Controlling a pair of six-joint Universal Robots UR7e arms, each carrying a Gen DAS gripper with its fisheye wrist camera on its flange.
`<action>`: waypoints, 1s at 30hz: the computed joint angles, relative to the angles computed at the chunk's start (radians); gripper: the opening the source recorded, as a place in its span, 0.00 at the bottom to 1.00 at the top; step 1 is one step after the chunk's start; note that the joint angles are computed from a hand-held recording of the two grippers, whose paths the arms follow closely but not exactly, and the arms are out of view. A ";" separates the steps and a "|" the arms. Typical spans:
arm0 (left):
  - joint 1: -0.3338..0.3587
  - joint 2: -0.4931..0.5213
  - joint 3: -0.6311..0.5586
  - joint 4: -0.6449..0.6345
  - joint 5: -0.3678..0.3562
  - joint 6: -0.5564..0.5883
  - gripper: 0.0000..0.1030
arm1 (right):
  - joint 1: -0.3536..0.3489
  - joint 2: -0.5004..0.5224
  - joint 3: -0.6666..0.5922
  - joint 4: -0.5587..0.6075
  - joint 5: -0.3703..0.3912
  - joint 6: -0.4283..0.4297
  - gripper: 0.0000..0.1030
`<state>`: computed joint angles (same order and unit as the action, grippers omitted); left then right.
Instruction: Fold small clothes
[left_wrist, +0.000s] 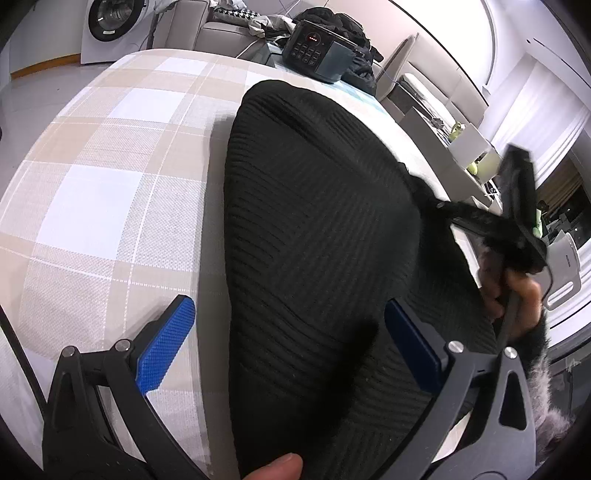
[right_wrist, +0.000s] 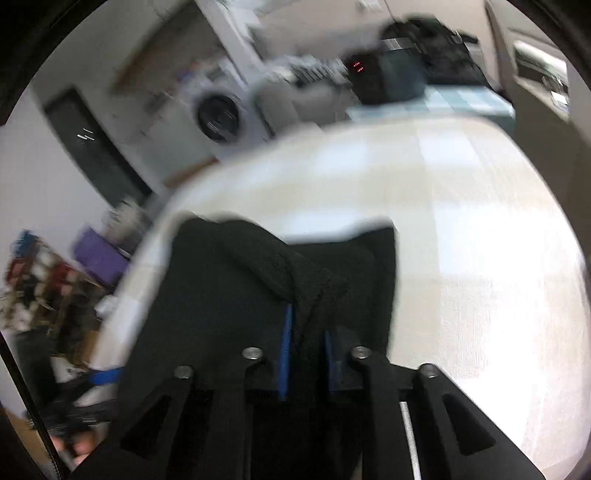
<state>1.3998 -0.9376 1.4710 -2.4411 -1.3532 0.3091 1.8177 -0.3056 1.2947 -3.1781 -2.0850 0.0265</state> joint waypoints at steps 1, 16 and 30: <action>0.000 -0.006 0.005 -0.001 -0.001 0.005 0.99 | -0.001 0.007 -0.003 0.000 -0.011 0.013 0.24; -0.006 -0.065 0.081 -0.033 -0.010 0.032 0.99 | 0.081 -0.172 0.508 -0.359 0.174 0.130 0.45; 0.019 -0.189 0.188 -0.092 0.003 0.021 0.99 | 0.134 -0.128 0.515 -0.234 0.104 0.174 0.12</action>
